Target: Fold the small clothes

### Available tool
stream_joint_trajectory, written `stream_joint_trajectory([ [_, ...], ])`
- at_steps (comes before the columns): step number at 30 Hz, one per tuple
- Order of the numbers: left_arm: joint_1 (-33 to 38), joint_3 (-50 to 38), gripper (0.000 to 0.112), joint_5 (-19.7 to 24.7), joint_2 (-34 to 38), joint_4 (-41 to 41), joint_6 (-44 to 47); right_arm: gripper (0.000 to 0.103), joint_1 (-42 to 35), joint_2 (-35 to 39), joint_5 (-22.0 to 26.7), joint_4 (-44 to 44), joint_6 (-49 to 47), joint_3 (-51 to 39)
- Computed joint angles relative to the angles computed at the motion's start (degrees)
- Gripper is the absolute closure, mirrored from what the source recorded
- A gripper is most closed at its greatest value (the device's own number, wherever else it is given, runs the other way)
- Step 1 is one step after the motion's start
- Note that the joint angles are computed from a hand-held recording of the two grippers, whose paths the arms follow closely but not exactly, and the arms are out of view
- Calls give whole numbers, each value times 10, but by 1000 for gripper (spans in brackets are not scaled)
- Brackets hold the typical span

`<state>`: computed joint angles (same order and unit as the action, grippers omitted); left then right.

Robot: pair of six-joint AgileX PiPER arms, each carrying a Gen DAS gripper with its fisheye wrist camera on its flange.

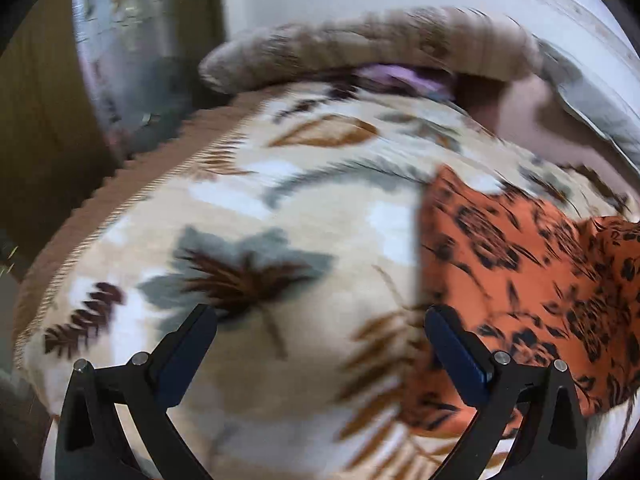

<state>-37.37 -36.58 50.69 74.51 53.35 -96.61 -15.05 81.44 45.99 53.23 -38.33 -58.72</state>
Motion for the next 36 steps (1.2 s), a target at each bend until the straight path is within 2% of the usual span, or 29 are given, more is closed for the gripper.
stream_joint_trajectory([
  [3,30,19,9,0,-38,-8,11,82,107,-15,-48,-42,63,11],
  [5,58,30,9,-7,-57,-20,28,82,183,-4,-76,-100,127,11],
  [7,88,40,9,-18,-73,-36,47,77,250,25,-88,-165,195,8],
  [8,102,43,9,-25,-78,-44,56,75,271,39,-93,-168,205,14],
  [9,117,47,9,-33,-84,-51,65,65,283,54,-87,-149,194,19],
  [10,132,52,9,-40,-90,-57,74,46,282,64,-72,-107,162,26],
  [11,139,55,9,-42,-93,-62,79,37,278,70,-48,-50,121,36],
  [12,149,58,9,-47,-98,-67,88,32,273,66,-46,-14,82,53],
  [14,165,65,9,-55,-111,-74,100,31,274,43,-59,7,40,78],
  [16,169,71,9,-57,-128,-74,99,31,224,25,-6,75,-45,98],
  [17,169,74,9,-63,-137,-75,97,31,180,13,36,118,-94,112],
  [21,124,76,9,-72,-161,-45,63,32,57,-33,112,176,-173,148],
  [23,62,82,9,-65,-179,8,-2,38,19,-48,90,147,-163,150],
  [25,-10,86,9,-58,-188,72,-67,63,17,-42,46,106,-126,145],
  [27,-61,82,9,-43,-173,116,-116,65,25,-24,1,85,-108,151],
  [29,-88,73,9,-55,-139,151,-148,66,38,14,-28,65,-104,157],
  [31,-84,53,9,-75,-84,139,-135,65,43,37,-49,70,-126,168],
  [33,-71,17,9,-72,-9,83,-71,65,54,29,-72,80,-148,182],
  [34,-61,-8,9,-54,38,39,-23,66,58,30,-68,58,-127,171],
  [35,-41,-19,9,-57,68,3,19,66,59,33,-57,36,-104,154],
  [36,-17,-15,9,-83,75,-19,38,66,51,32,-43,26,-97,144],
])
